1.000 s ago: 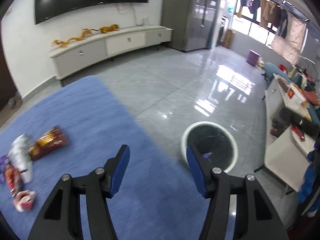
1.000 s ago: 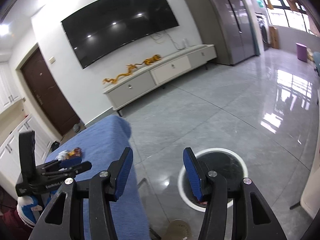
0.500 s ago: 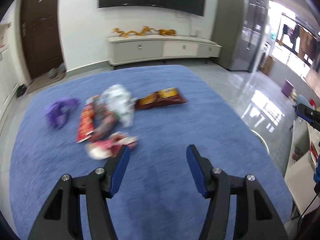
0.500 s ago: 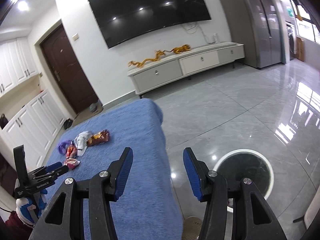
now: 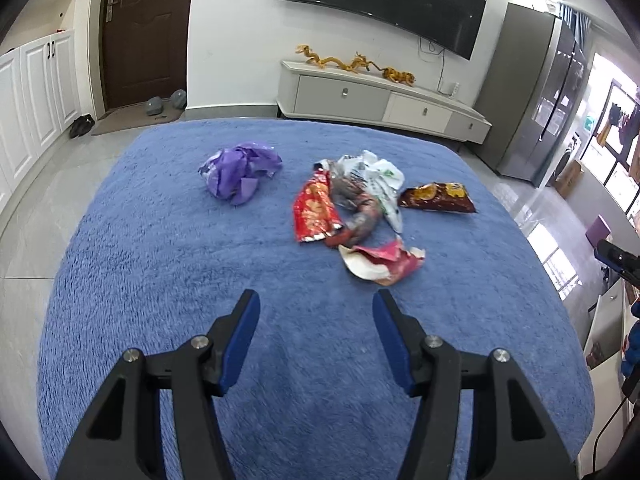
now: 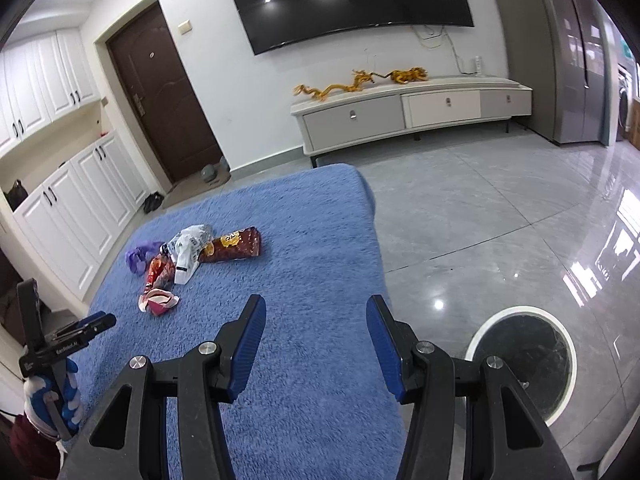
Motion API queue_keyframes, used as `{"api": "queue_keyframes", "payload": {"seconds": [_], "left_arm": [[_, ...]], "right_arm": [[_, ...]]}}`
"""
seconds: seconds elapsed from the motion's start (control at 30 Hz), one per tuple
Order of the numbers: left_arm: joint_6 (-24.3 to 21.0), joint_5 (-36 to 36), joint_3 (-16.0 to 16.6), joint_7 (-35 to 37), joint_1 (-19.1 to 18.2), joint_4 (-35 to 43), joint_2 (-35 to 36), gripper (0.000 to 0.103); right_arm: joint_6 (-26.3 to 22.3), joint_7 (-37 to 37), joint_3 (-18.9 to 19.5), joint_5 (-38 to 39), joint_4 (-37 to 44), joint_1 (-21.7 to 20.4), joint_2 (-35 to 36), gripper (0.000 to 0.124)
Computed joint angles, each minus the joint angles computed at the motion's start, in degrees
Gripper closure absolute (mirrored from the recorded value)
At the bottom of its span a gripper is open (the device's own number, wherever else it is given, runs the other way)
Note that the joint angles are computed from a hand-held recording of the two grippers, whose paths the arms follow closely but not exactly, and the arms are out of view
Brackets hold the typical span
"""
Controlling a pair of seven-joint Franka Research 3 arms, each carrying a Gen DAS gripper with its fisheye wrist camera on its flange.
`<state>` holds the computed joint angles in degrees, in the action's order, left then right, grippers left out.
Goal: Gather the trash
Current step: 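Move both open tools back over the trash pile on the rug, then grasp the red snack bag with the left tool while the right tool grasps the brown chip bag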
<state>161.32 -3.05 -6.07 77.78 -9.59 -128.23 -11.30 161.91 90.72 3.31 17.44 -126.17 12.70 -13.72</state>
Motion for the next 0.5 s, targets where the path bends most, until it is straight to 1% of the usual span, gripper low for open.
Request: {"api": "queue_keyframes", "payload": {"seconds": [0.13, 0.2, 0.33, 0.4, 0.5], "left_arm": [[-0.6, -2.8, 0.8, 3.9, -0.4, 4.0, 3.3, 0.047], [-1.2, -5.1, 0.8, 7.0, -0.3, 7.4, 6.2, 0.047], [-3.5, -7.0, -0.7, 9.3, 1.9, 15.2, 12.6, 0.047], [-4.7, -6.4, -1.7, 9.2, 3.1, 18.6, 15.3, 0.047], [-7.5, -6.6, -3.1, 9.7, 4.8, 24.0, 19.7, 0.047]], "right_arm": [[-1.8, -2.3, -0.3, 0.3, 4.6, 0.9, 4.1, 0.074], [-2.5, -3.9, -0.3, 0.8, 6.8, 1.3, 6.0, 0.073], [-4.6, -9.2, -0.2, 3.5, 14.0, 2.5, 12.4, 0.066], [-5.5, -12.1, 0.2, 5.3, 17.0, 2.7, 15.1, 0.064], [-7.1, -14.4, 0.8, 5.0, 22.6, 2.9, 20.0, 0.058]]}}
